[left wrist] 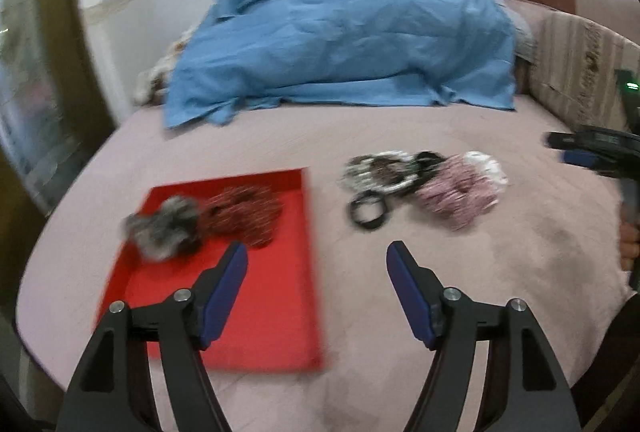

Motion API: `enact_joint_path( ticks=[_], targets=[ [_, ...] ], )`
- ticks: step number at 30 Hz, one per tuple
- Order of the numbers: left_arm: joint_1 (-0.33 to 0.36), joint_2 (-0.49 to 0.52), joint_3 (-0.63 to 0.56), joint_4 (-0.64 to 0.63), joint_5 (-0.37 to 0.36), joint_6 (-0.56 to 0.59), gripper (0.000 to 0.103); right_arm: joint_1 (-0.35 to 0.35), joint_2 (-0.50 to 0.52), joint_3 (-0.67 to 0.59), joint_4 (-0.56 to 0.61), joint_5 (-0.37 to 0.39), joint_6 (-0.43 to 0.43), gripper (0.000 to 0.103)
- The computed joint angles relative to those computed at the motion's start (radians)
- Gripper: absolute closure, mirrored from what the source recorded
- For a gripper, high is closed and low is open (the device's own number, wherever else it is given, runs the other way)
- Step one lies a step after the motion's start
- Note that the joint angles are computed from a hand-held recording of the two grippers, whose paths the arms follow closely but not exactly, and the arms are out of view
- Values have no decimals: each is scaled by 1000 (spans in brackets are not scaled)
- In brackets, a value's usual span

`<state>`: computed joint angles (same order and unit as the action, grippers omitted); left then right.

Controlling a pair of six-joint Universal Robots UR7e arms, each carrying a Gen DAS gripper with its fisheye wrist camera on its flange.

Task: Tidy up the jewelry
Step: 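Grasp the red plaid scrunchie with left while right grasps the white dotted scrunchie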

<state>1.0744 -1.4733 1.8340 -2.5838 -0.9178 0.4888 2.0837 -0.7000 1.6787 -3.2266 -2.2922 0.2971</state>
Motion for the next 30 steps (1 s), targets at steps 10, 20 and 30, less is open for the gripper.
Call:
enact_joint_path(
  ticks=[10,20,30],
  targets=[
    [13,267,-180,197,-155,-244,32,-140,35,-70,61,316,-6,47],
    [30,400,-259,261,-203,-303,46,-198,73,-119,137,455,-11,73],
    [12,328,-209,291,-209,-335,88,-190,65,-103,97,473,-4,99]
  ],
)
